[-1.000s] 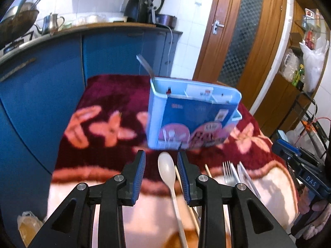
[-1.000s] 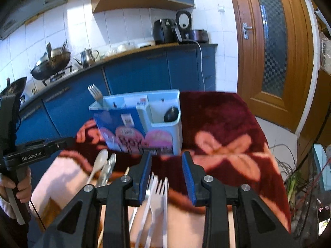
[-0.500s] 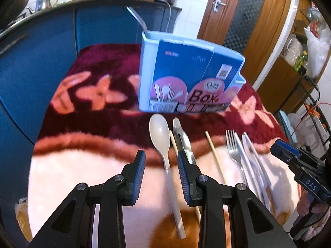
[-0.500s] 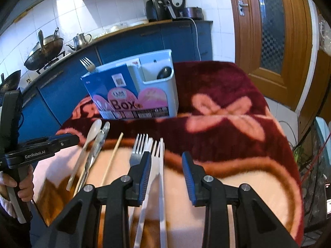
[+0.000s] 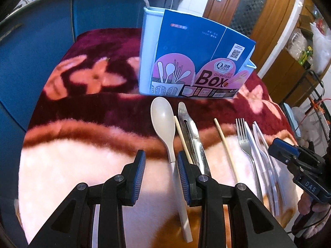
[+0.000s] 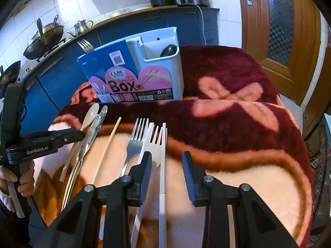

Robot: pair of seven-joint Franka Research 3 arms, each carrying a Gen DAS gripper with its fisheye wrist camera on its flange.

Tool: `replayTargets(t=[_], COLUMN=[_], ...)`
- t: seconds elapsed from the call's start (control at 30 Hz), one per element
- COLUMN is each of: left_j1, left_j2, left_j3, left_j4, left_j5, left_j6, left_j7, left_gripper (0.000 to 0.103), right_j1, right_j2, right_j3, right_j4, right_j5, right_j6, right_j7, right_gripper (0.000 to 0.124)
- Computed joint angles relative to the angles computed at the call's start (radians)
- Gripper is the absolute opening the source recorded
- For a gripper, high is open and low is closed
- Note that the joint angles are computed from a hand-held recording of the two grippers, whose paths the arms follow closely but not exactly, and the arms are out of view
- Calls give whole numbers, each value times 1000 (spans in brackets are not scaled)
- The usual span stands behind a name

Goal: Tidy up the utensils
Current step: 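Grasp the white plastic spoon with the left tool while the right tool grasps the white plastic knife, then lift the white spoon and knife and insert them into the blue box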

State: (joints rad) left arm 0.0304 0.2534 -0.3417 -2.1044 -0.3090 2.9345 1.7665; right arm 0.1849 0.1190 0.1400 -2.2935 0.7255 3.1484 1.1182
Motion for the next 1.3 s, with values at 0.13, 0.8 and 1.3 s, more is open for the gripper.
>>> replayTargets(t=[0.13, 0.8, 1.3], left_j1=[-2, 19, 87], left_j2=[6, 53, -27], left_j3=[3, -3, -108], left_j4=[11, 108, -2], left_j5=[9, -26, -465], left_j6=[-8, -133, -15], left_j7=[-4, 42, 386], left_gripper=[32, 12, 6], right_j1=[10, -50, -54], right_j2=[15, 53, 47], right_j3=[-21, 17, 16], right_j4=[11, 75, 87], right_j5=[-43, 106, 210], right_j6=[-15, -88, -117], right_j7=[36, -100, -170], right_gripper=[28, 14, 7])
